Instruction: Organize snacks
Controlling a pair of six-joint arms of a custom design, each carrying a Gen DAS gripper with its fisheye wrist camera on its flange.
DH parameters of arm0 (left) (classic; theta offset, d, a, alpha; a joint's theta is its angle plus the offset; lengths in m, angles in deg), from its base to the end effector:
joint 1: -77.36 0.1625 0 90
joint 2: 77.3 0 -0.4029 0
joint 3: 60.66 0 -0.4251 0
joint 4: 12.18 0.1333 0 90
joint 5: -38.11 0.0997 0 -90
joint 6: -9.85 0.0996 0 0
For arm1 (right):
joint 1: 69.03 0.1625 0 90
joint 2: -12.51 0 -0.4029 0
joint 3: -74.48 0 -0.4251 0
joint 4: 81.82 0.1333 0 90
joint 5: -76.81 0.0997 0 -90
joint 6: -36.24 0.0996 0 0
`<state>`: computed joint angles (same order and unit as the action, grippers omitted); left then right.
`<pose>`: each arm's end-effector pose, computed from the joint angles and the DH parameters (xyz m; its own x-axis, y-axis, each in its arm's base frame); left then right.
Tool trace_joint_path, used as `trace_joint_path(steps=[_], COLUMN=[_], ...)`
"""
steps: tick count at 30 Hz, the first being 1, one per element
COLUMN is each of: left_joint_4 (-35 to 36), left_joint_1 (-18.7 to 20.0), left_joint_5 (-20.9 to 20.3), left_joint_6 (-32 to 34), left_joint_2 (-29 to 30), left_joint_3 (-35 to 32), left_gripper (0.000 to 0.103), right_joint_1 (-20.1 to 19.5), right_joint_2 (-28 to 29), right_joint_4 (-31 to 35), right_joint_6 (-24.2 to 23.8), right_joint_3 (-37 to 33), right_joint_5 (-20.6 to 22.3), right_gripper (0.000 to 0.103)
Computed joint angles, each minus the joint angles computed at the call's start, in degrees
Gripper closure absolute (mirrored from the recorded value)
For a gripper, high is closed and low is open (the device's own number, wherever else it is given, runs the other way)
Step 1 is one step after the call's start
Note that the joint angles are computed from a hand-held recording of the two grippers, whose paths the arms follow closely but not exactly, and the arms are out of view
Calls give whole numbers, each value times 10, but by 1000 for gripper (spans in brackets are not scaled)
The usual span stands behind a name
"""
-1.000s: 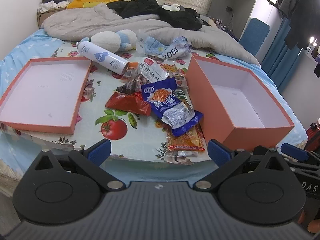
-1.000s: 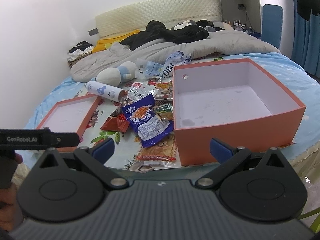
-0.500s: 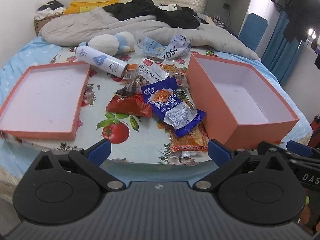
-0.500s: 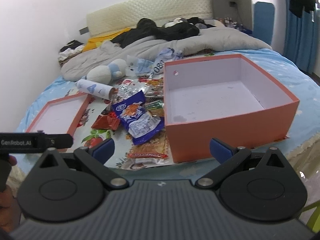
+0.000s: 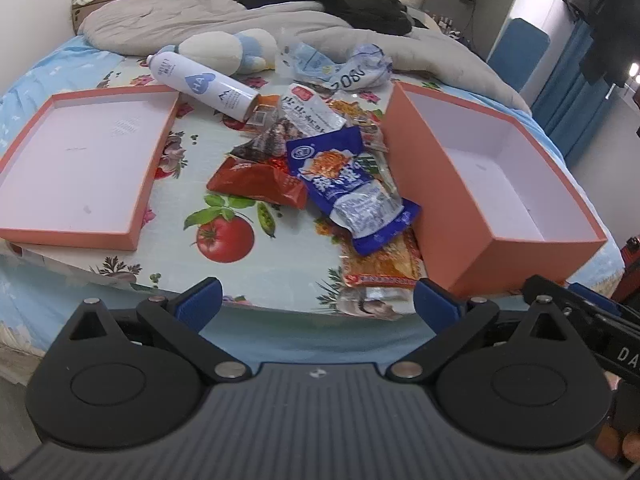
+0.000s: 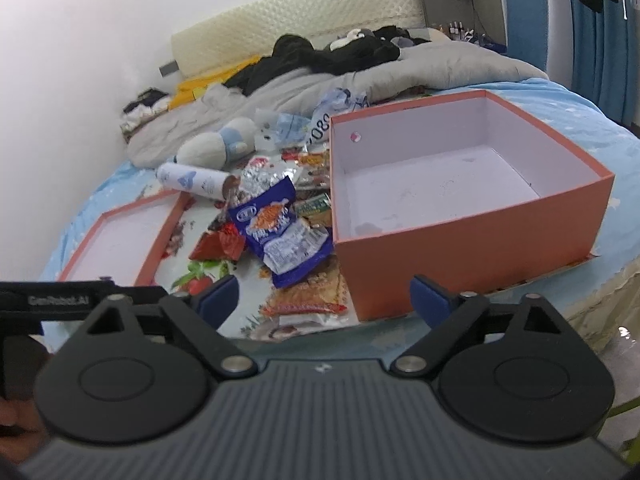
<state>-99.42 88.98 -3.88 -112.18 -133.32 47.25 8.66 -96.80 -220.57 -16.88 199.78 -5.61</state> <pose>-0.4391 -0.3020 0.0422 -0.7239 -0.5111 -0.4634 0.0886 0.5972 -0.7971 0.0551 -0.4344 0.3966 -0.7338 -0.5722 0.3663 -0.6792 0.6063 -0.4135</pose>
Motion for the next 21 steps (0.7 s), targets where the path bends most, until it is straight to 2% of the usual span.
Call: trace_joint_path(steps=[8,10,14,18,20,21], left_joint_4=[-38,-47,-58,-84,-107,-121], left_joint_1=[21,30,51,75,86,91], left_joint_5=[11,21,34,48,54,58], left_joint_6=[12,16,34,38,43,46], left_joint_2=[-19,-25,-32,-53,-64,-69], left_joint_3=[26,34,42,63,75,82], left_gripper=[1,1,1,3,5,6], right_joint_1=[5,13,14,31,39,44], right_joint_2=[21,29,46,65,77,83], right_joint_4=[-42,-64,-34,-50,-53,-62], right_joint_6=[-57,-66,-85,-111,-126,-133], right_joint_3=[14,19,11,16,14,16], right_joint_5=[32,30,58,50,43,35], right_gripper=[11,11,11,12,16,25])
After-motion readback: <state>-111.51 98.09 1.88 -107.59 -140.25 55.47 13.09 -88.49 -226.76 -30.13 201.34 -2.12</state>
